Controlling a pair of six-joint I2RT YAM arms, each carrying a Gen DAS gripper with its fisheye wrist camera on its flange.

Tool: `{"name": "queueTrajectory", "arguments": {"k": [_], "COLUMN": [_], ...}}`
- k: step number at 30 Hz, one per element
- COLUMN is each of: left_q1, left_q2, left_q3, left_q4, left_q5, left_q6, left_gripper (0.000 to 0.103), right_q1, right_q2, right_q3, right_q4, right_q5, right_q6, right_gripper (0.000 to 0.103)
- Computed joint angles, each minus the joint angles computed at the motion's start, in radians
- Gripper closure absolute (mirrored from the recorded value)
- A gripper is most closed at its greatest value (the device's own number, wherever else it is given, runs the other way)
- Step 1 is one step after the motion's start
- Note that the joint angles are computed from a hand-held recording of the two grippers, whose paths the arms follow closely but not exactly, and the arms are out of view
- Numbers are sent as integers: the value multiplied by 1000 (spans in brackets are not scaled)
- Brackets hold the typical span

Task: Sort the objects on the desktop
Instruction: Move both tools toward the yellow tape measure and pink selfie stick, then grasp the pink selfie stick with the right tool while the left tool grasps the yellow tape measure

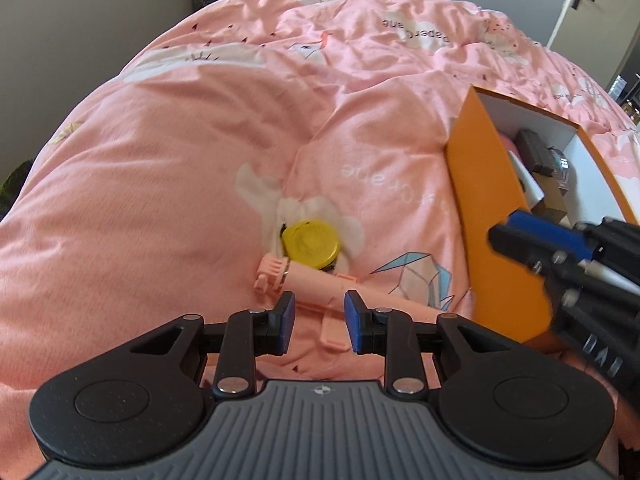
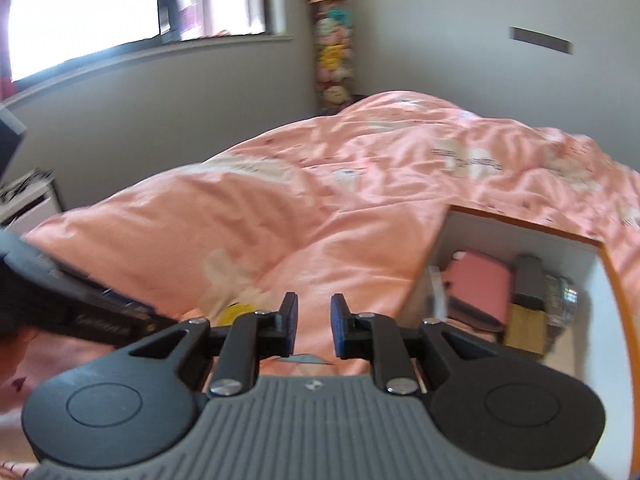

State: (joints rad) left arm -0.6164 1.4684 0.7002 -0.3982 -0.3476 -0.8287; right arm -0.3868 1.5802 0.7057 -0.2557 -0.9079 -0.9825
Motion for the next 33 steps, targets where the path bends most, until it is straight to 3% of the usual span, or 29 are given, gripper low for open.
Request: {"name": "queueTrajectory", "arguments": {"k": [5, 10, 14, 19, 24, 33], "left_q1": [23, 54, 80, 126, 158, 182], "left_q2": [-8, 3, 15, 35, 55, 72], "left_q3": [-6, -30, -44, -55, -61, -72], "left_q4": [-50, -28, 0, 29, 47, 73], "left_q5": [14, 53, 70, 111, 144, 173], "left_q6": [-8, 4, 27, 55, 70, 73], "left_gripper": [72, 72, 72, 72, 72, 72], "right_q1": [126, 250, 328, 404, 449, 478], "right_q2": [-10, 27, 67, 138, 194, 293], "right_q3": [-50, -105, -129, -126, -106, -29], "right_q4": [-30, 68, 167, 267, 316, 278], "right_q5": [101, 210, 291, 387, 437, 428], "right_q6": [-118, -136, -128, -95, -57, -32], "right_gripper": [84, 84, 69, 69, 68, 60]}}
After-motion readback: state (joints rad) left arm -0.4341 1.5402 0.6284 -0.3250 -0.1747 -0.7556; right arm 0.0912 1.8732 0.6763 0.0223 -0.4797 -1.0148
